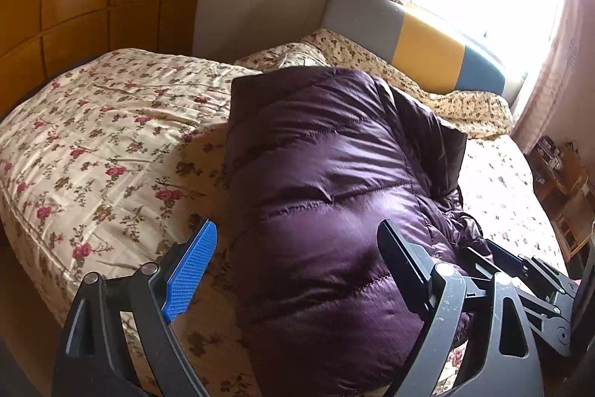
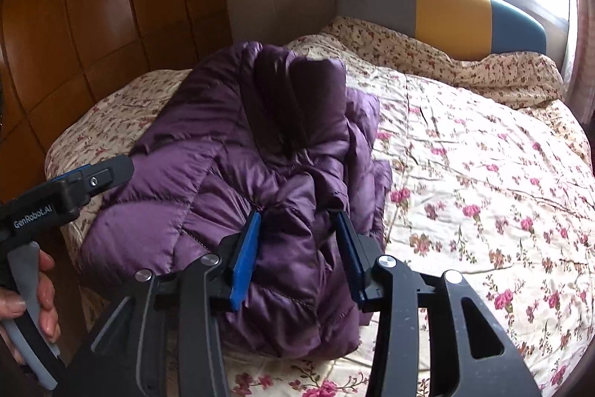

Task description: Fold large clothes

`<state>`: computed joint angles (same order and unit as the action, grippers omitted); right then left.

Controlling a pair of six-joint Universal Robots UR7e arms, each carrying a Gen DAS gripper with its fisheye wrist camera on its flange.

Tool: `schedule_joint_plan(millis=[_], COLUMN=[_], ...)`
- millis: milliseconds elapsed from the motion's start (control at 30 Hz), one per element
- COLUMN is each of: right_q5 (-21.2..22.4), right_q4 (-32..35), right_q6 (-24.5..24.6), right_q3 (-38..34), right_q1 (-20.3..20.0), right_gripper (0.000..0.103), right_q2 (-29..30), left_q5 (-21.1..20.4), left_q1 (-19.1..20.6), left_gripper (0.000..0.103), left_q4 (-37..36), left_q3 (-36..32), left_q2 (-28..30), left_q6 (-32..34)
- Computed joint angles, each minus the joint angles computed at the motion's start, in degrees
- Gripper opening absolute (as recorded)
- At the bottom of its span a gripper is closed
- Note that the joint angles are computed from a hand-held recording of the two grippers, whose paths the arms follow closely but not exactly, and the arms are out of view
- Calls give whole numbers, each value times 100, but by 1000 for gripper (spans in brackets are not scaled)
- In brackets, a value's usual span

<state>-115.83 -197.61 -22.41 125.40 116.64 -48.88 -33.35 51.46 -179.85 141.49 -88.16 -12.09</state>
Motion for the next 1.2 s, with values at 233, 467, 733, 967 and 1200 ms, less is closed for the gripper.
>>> schedule_joint_plan(millis=[233,467,733,967,1200], right_q5=[-55,-91,-150,-324,-508], right_q4=[-89,-384,-241,-284,-381], right_q6=[-110,-285,-89,52,118], right_q3=[-11,-74,3,83,160], right_q1=[-154,-333,-188,12,183], right_gripper=[41,41,45,51,63], right_q2=[212,561,315,169,65], left_q5=[-244,-378,-12,394,773], left_q1=[201,425,82,-204,-505], left_gripper=[88,89,89,96,100], left_q4=[-7,-193,35,488,1170], left_q3=[-32,-100,125,360,569], left_q2=[205,497,150,-236,-648], left_q6=[-57,93,-340,-866,-1484])
